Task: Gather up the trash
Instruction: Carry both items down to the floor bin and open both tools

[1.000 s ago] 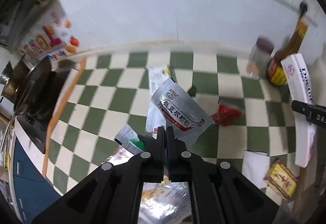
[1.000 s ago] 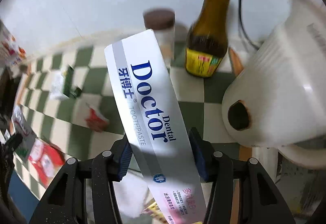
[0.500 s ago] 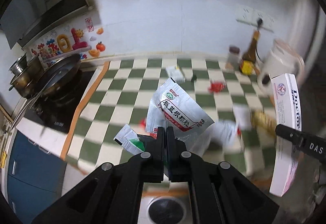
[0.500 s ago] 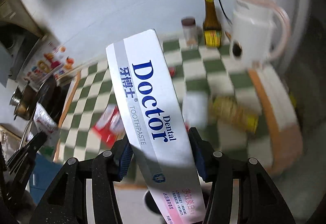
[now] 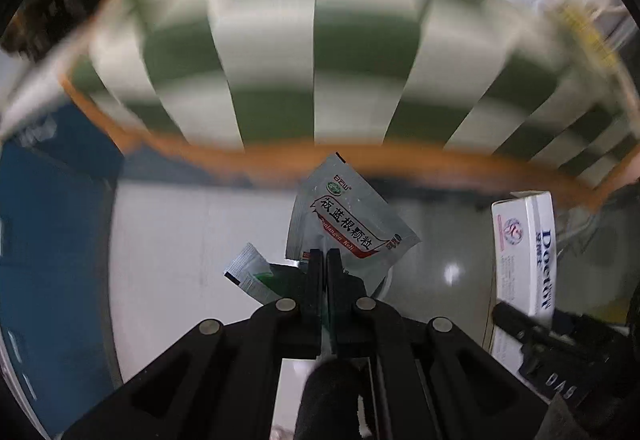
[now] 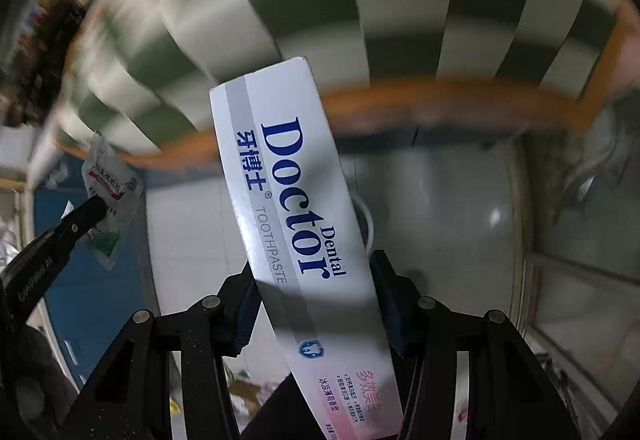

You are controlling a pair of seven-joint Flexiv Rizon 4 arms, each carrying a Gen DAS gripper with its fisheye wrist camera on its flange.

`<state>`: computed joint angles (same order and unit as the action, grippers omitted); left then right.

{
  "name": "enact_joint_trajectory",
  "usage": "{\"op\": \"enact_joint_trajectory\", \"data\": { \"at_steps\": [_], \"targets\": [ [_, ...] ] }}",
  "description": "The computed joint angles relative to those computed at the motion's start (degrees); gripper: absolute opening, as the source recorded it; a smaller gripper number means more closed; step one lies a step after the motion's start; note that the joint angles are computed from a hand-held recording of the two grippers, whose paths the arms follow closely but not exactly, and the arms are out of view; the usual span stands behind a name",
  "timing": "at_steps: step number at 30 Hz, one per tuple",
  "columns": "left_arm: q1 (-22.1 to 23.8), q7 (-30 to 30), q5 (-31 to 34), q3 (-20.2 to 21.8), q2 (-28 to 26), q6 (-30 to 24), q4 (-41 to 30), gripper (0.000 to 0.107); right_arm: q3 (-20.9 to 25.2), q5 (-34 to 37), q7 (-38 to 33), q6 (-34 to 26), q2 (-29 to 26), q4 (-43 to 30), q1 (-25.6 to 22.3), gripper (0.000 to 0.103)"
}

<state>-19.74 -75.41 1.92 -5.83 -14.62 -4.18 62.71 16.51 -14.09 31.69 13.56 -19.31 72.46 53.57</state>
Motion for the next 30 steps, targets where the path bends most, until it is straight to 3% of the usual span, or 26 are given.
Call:
{"op": "enact_joint_trajectory", "data": {
  "at_steps": [4, 7, 10, 15, 17, 18, 19, 21, 24, 27, 30],
  "targets": [
    [0.85, -2.07, -2.93, 0.81, -3.20, 2.93, 11.78, 0.000, 1.03, 4.58, 1.52, 20.70, -3.15, 13.77, -2.42, 0.054],
    [1.86, -4.05, -5.42, 1.07, -7.48, 5.74, 17.96, 0.000, 1.23, 7.45, 1.03, 37.04, -9.15, 20.76, -3.28, 0.054],
    [2.02, -3.75, -4.99, 1.12, -12.25, 9.31, 21.50, 0.004, 1.91, 10.49, -1.41, 49.26, -16.71, 22.93, -3.87, 0.054],
    [2.00, -3.51, -4.56, 1.56, -17.60, 13.48, 24.36, 0.007, 4.80, 14.90, -7.44, 61.87, -27.64, 21.63, -5.37, 0.054],
    [1.62, -3.44, -3.48, 1.90, -17.74, 15.38, 25.34, 0.013, 6.80, 16.10, -10.39, 64.04, -30.51, 20.73, -6.73, 0.055],
    [1.47, -3.43, -2.90, 2.09, -17.68, 16.51, 25.91, 0.031, 7.19, 16.74, -10.97, 64.72, -31.33, 20.59, -6.94, 0.056],
    [1.49, -3.52, -2.74, 2.22, -17.33, 17.55, 26.47, 0.067, 7.52, 17.17, -11.54, 64.71, -31.64, 20.53, -7.28, 0.061],
    [1.54, -3.76, -2.11, 2.56, -16.61, 20.03, 27.76, 0.103, 6.67, 17.44, -11.68, 64.16, -30.92, 21.03, -6.89, 0.076],
    [1.33, -4.21, -0.73, 2.89, -15.68, 21.00, 28.40, 0.103, 5.42, 17.43, -10.39, 60.73, -28.10, 21.99, -5.92, 0.088],
    [0.56, -4.29, 2.33, 3.32, -13.92, 23.58, 29.54, 0.103, 4.31, 16.62, -9.15, 53.65, -24.90, 22.28, -5.81, 0.103],
    [0.02, -4.82, 4.55, 3.64, -12.25, 24.45, 30.36, 0.103, 3.15, 15.07, -8.10, 43.93, -21.86, 21.26, -5.65, 0.103]
  ]
}}
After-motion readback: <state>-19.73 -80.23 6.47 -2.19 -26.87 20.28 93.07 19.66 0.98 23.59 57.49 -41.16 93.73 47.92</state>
